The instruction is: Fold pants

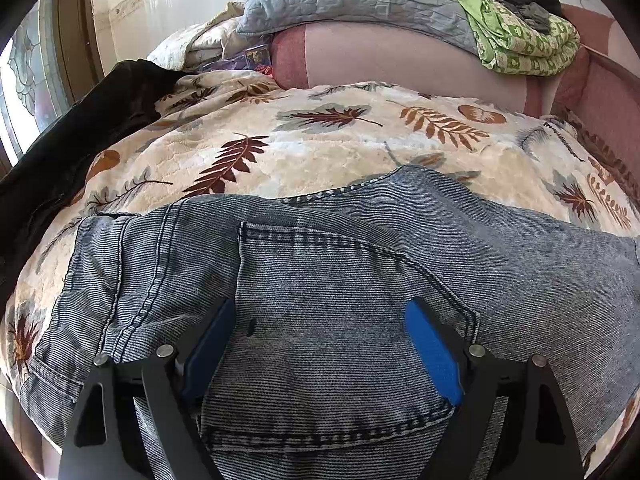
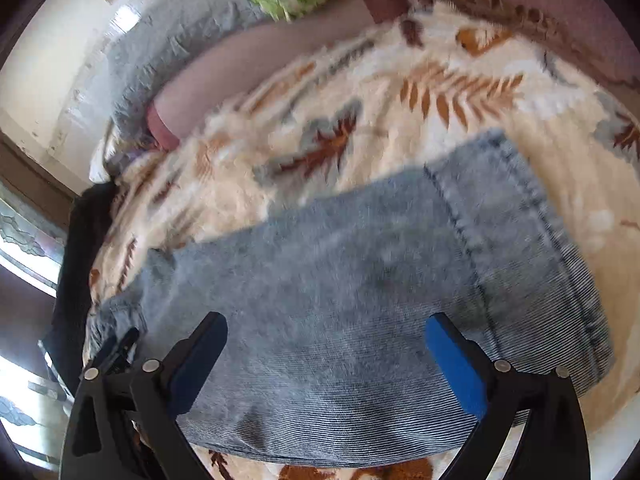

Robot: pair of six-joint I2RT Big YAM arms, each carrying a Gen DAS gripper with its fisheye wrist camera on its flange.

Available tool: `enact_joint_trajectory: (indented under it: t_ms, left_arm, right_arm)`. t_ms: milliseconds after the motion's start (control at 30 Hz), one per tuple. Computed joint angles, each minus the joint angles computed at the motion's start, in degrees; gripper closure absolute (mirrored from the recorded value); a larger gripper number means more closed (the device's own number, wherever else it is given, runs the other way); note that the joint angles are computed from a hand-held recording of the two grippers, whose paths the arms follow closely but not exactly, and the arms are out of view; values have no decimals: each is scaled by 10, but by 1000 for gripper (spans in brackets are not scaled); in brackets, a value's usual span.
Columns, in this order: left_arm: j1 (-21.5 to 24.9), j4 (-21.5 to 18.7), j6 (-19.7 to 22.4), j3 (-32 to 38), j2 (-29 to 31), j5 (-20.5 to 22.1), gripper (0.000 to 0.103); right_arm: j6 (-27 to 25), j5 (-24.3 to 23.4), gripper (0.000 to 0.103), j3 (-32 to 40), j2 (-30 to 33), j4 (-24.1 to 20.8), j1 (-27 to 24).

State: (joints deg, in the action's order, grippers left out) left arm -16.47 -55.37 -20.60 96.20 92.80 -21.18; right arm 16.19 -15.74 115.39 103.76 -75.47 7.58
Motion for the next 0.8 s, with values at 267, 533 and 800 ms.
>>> enact_joint_trajectory:
  t_ms: [267, 533, 800]
  left_arm:
    - [4, -9, -5, 4, 0, 19, 16]
    - [4, -2, 6, -3, -3, 23, 14]
    - [4, -6, 6, 2, 0, 23, 14]
  right_arm:
    - [-94, 105, 0, 4, 3, -23, 37]
    - [-72, 112, 0, -25, -13, 16, 38]
    - [-31, 31, 0, -77, -45, 84, 11]
